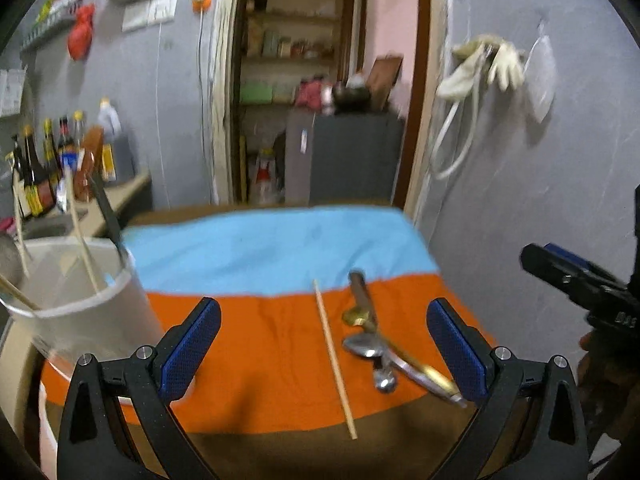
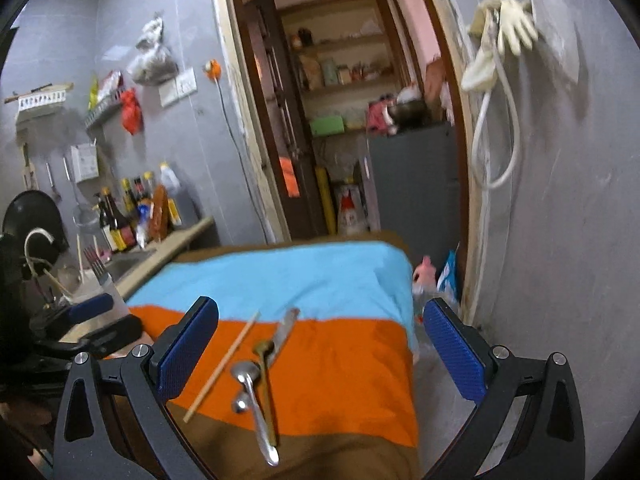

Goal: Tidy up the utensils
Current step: 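Move both open tools back over the utensils on the cloth, then grasp a wooden chopstick with the left tool while the right tool grasps the gold spoon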

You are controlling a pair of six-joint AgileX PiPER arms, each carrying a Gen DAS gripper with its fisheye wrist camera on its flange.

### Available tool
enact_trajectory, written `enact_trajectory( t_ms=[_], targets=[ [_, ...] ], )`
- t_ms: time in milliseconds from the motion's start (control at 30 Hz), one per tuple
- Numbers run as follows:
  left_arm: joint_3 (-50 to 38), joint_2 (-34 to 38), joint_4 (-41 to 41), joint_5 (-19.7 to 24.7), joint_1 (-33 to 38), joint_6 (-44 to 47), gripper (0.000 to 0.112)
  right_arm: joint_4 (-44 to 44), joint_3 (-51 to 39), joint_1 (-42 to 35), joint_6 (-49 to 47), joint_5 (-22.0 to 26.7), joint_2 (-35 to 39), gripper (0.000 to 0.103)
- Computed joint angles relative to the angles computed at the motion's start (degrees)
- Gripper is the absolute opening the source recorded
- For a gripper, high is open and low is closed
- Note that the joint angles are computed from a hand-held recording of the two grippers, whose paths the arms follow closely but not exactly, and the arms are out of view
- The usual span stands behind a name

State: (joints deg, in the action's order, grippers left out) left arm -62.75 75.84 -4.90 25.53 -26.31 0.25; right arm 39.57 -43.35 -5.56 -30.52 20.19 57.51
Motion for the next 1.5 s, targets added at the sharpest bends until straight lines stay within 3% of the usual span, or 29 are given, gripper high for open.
enact_trajectory(
  t_ms=[100,167,233,300,533,833,933,1033,1400,1500],
  targets=[
    [-0.9,3.4,-2.8,1.4,0.9,2.3,0.100,3.7,0.6,-0.9,-5.0,1.2,2.5,0.098],
    [-2.0,5.7,-5.2,2.6,1.9,4.4,0.100,3.6,-0.1,-0.7,-6.0,2.5,5.4,0.091],
    [-2.8,7.3,-7.1,2.8,2.5,6.0,0.099,2.8,-1.0,-0.6,-6.1,4.0,7.7,0.075],
    [-3.7,9.1,-7.5,2.9,2.8,6.4,0.097,1.6,-2.0,0.0,-5.3,5.3,10.5,0.071],
    [-9.0,15.4,-10.6,7.8,4.9,9.3,0.070,-1.7,-4.1,3.4,-3.4,8.4,15.9,0.049],
    [-15.5,20.8,-16.1,14.7,8.3,13.4,0.045,-4.2,-6.5,6.3,-3.2,11.4,18.9,0.038],
    [-18.4,22.9,-16.6,16.7,8.8,14.1,0.037,-7.6,-7.5,7.7,-0.2,11.8,20.2,0.034],
    [-20.9,24.8,-15.9,17.9,8.6,13.6,0.031,-16.1,-8.7,9.9,8.6,11.7,21.3,0.028],
    [-31.8,31.2,-13.6,25.7,8.4,13.9,0.030,-39.7,-16.1,17.5,31.7,13.4,26.9,0.025],
    [-33.7,32.4,-12.8,27.1,8.0,13.8,0.030,-40.1,-16.4,17.5,32.8,13.7,27.2,0.020]
  ],
)
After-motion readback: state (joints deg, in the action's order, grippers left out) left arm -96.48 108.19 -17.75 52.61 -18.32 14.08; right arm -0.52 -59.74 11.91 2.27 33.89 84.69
